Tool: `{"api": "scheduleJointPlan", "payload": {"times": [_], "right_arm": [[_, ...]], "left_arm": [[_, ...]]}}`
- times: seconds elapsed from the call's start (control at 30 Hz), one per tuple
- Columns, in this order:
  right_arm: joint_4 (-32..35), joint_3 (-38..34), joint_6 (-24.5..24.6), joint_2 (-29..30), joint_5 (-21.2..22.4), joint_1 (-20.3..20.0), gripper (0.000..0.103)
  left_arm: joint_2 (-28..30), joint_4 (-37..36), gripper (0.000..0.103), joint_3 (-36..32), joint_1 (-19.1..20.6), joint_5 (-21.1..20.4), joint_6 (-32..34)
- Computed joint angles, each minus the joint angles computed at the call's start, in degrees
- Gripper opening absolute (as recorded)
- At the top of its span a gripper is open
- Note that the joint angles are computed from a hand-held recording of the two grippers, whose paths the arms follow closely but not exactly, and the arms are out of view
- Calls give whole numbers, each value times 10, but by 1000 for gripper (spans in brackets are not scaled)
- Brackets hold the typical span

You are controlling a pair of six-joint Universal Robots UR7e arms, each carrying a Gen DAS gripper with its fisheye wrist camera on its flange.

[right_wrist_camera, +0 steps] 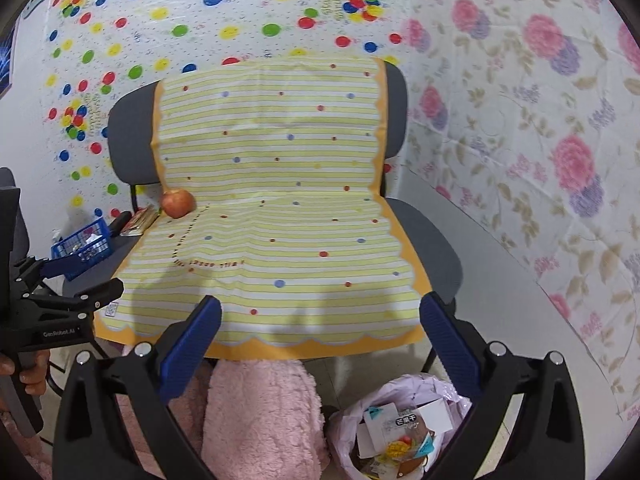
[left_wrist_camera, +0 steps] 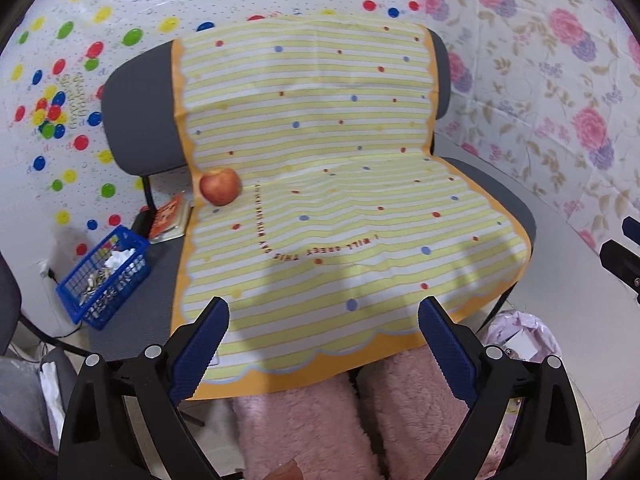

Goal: Collect trash

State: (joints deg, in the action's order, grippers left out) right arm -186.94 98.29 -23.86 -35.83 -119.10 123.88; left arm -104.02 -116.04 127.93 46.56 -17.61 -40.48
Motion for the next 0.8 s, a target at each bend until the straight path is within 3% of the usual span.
{"api": "scheduleJointPlan", "payload": {"times": [0.2,0.33,0.8], "right_arm": [[2,-19,-28,17,-13,16,97],[-5,-26,-38,29,-12,18,97],[11,-36,-21,35,-5,13,97]], "left_arm": [[-43,241,95,-30,-15,28,-186],[-57,349,95,-50,-16,33,-273],[-66,349,95,-51,-8,42,-271]]}}
